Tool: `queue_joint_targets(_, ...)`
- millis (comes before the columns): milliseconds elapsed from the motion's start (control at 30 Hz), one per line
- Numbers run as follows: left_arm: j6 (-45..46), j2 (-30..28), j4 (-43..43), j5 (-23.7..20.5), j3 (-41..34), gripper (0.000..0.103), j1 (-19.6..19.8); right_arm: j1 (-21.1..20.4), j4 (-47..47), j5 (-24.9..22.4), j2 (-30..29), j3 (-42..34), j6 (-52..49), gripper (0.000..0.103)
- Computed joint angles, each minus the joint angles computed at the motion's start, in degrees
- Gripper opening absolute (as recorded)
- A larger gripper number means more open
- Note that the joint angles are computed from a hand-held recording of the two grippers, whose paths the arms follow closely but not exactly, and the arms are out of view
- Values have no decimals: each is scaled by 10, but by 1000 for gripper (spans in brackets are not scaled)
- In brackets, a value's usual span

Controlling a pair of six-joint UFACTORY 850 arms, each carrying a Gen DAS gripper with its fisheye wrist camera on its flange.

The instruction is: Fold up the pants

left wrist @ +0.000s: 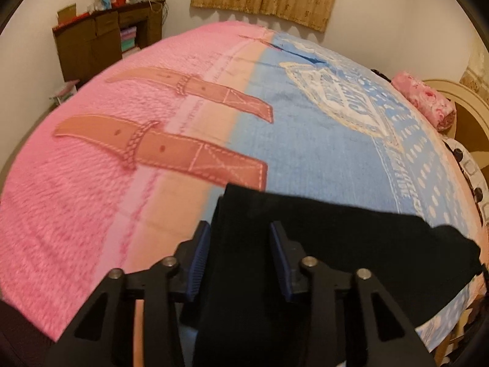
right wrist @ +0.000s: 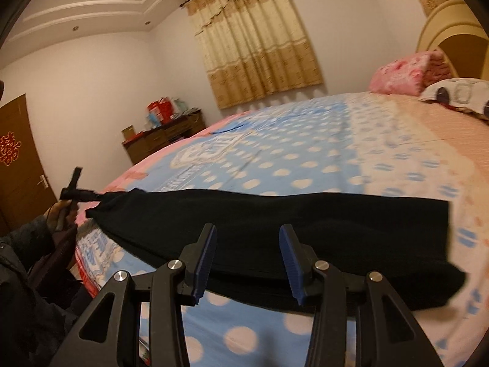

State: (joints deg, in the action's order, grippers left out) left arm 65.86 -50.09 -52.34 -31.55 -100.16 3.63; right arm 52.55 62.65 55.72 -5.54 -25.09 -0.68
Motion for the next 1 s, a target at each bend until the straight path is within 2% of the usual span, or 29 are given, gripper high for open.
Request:
queue_joint_targets(33, -19, -12, 16, -13, -19, 22, -2, -4, -10, -5, -8, -8, 4, 45)
queue_joint_targets(100, -19, -19, 20, -21, -30, 13, -5, -8, -22, -11, -16, -17, 7, 45)
queue_joint_targets(233, 55, -1, -24, 19, -10, 12, -15, -16, -47, -20, -29, -31, 22, 45)
queue_joint_targets(300, 73, -5, -46, 22, -20, 12, -16, -22, -53, -23, -33, -36, 28, 45)
queue_joint_targets(400, 22, -35, 9, 36, -61, 12, -26, -32, -72, -28, -42, -48, 45, 45)
queue_joint_targets(467, 10, -45, 28, 46, -69, 12, -31, -39, -83, -48, -55, -70, 39, 45)
queue_joint_targets(567, 22, -37, 6, 38, -58, 17, -24, -45, -110, -96, -81, -121, -8, 45)
queue_joint_targets(667, 32, -14, -7, 56, -24, 37, -14, -45, -129, -140, -112, -176, -63, 46)
queue_joint_targets(700, 52, -4, -25, 63, -8, 43, -11, -45, -131, -151, -123, -194, -81, 50)
queue_joint_targets(767, 115, 21, -75, 79, 34, 44, -5, -49, -146, -170, -145, -226, -102, 62)
queue_joint_targets(867, 195, 54, -151, 100, 88, 44, 1, -55, -159, -190, -177, -264, -119, 63)
queue_joint_targets(1000, 342, 93, -289, 123, 153, 44, 2, -70, -150, -264, -218, -302, -110, 63)
